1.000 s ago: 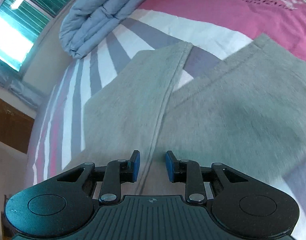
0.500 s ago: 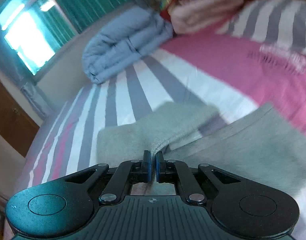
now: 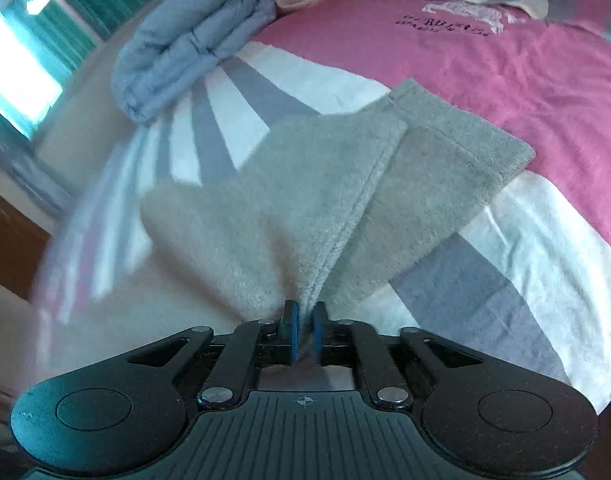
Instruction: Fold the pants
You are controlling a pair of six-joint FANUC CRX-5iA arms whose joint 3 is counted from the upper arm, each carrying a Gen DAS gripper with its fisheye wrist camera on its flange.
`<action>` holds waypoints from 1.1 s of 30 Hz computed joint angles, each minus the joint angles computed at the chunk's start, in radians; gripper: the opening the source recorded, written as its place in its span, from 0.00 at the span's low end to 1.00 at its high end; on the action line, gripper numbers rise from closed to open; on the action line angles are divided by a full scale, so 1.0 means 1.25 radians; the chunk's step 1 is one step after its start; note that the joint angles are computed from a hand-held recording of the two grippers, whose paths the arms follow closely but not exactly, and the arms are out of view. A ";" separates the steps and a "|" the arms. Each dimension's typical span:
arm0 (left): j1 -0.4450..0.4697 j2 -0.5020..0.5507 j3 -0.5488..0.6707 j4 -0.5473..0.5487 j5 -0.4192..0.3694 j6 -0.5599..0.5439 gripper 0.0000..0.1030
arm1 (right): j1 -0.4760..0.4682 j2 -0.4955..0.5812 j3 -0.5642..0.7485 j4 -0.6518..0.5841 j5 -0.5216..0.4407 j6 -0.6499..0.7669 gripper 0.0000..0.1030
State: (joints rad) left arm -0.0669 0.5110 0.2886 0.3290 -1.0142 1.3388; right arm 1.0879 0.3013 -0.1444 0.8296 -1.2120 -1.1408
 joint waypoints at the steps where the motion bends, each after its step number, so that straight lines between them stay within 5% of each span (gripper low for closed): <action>1: -0.001 0.000 0.002 -0.004 0.000 0.000 0.30 | 0.002 -0.003 0.001 -0.003 -0.018 0.011 0.22; 21: -0.007 -0.004 0.009 -0.026 0.002 0.011 0.31 | -0.107 -0.077 -0.143 0.019 0.071 -0.085 0.22; 25: -0.008 -0.004 0.009 -0.029 0.004 0.010 0.31 | -0.106 -0.067 -0.119 0.077 0.035 -0.027 0.20; 26: -0.008 -0.005 0.008 -0.029 0.004 0.012 0.31 | -0.107 -0.068 -0.116 0.102 0.029 -0.018 0.07; 27: -0.008 -0.005 0.008 -0.029 0.005 0.012 0.31 | -0.108 -0.068 -0.108 0.119 0.020 0.000 0.06; 33: -0.005 -0.012 -0.009 -0.018 0.018 0.007 0.31 | -0.068 -0.040 -0.029 0.186 -0.146 0.120 0.05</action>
